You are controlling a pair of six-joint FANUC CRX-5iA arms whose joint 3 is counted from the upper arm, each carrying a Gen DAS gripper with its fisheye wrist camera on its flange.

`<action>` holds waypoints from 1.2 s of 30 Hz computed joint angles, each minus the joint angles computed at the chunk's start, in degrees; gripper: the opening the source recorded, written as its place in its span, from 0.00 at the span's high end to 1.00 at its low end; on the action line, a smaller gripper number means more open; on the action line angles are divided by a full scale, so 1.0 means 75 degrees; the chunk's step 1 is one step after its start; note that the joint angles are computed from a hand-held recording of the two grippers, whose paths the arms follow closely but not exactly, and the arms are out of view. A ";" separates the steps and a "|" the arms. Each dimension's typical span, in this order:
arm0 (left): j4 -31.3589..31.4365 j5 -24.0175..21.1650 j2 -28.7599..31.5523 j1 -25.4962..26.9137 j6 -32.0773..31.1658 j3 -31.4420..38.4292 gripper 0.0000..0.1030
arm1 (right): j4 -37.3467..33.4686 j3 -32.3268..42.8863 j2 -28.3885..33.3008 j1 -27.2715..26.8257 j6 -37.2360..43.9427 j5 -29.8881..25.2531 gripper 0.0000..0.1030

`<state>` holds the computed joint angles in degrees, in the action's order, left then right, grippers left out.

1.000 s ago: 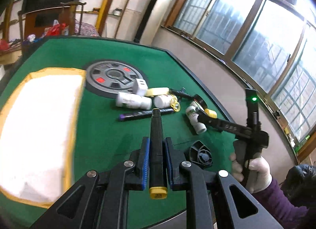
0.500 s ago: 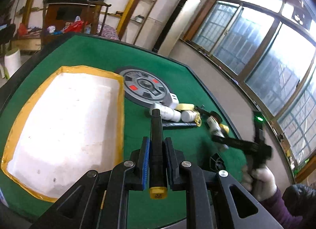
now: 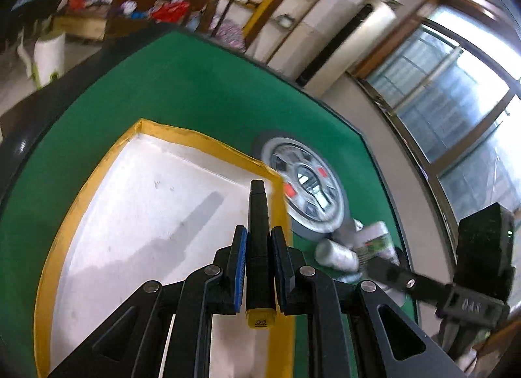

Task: Organize rigid objects
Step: 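Carry the marker into the white tray and open left tool while right tool releases the bottle there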

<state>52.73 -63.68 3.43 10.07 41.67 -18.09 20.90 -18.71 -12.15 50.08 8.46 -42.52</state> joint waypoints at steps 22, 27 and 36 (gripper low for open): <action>0.0924 0.0047 0.0786 0.0058 0.0734 -0.0399 0.38 | 0.0451 0.1531 0.2000 -0.0488 0.0081 -0.0500 0.49; 0.1056 0.0044 0.0656 -0.0084 0.0523 -0.0512 0.38 | 0.2016 0.0126 0.0604 0.0298 -0.0860 -0.1226 0.49; 0.2084 -0.0569 -0.1023 -0.0019 -0.0755 -0.1211 0.12 | 0.3686 -0.2857 -0.2741 0.3105 -0.4661 -0.5161 0.19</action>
<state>68.35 -67.95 -4.24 9.93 36.00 -27.17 48.54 -40.14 -32.70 73.37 -26.49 -81.22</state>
